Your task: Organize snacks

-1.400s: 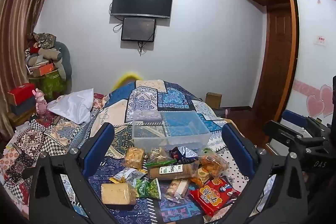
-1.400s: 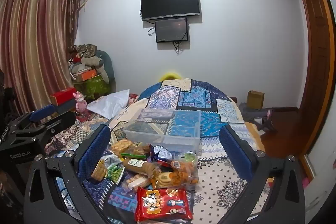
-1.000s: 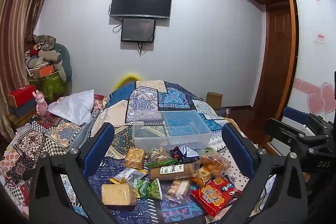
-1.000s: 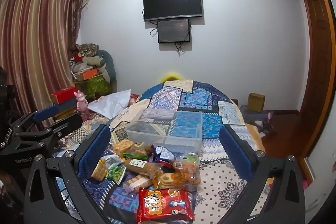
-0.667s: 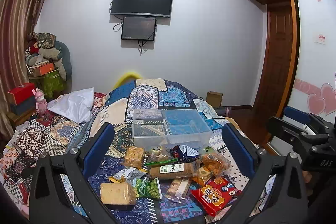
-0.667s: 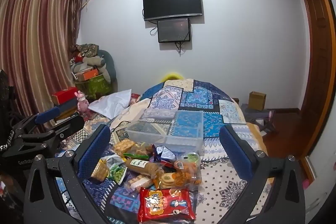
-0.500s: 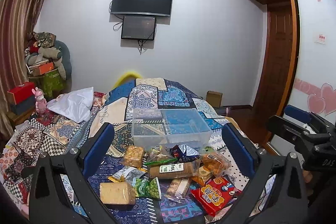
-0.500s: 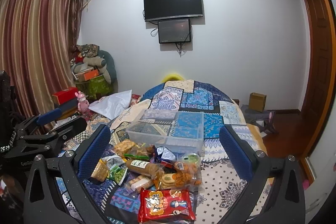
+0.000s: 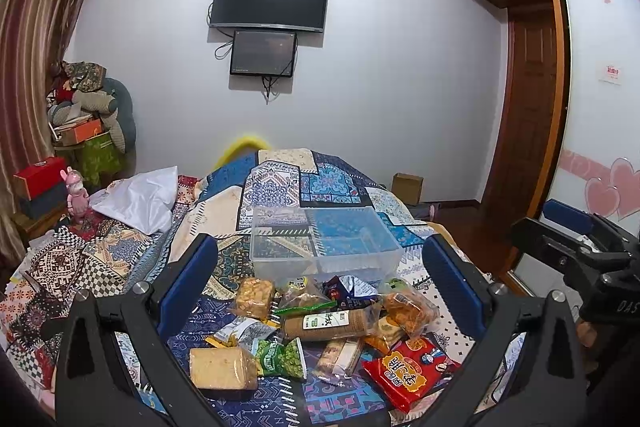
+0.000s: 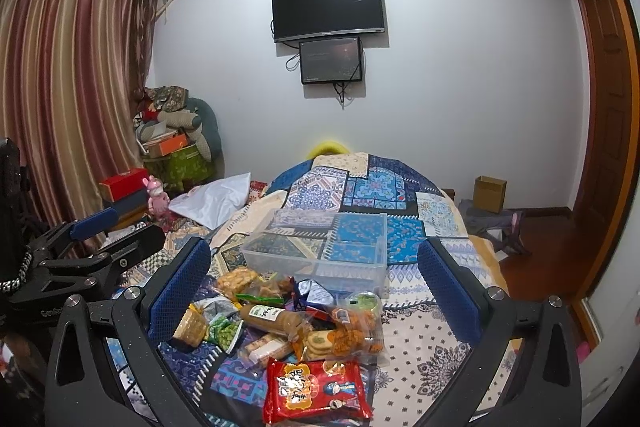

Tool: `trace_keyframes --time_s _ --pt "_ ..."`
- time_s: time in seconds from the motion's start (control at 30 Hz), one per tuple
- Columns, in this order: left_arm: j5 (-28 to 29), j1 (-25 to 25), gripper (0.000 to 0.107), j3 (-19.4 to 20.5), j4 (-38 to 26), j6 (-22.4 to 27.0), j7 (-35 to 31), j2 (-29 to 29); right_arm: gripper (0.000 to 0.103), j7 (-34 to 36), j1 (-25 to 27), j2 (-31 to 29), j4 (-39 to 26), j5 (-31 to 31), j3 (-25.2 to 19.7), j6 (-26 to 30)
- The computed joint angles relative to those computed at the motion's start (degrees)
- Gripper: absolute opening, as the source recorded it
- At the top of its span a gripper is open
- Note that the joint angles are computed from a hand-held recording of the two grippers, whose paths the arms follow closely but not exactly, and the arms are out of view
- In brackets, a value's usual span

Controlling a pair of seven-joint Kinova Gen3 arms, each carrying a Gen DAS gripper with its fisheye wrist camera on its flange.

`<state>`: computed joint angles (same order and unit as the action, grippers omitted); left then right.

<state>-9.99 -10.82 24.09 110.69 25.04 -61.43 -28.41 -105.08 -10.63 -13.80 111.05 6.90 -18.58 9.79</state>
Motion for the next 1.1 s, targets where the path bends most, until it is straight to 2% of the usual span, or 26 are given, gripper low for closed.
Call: trace_keyframes --time_s 1.1 --pt "-0.32 0.22 0.103 0.43 -0.46 0.69 -0.13 0.46 0.103 0.50 -1.47 0.26 0.06 -0.75 1.18 0.02"
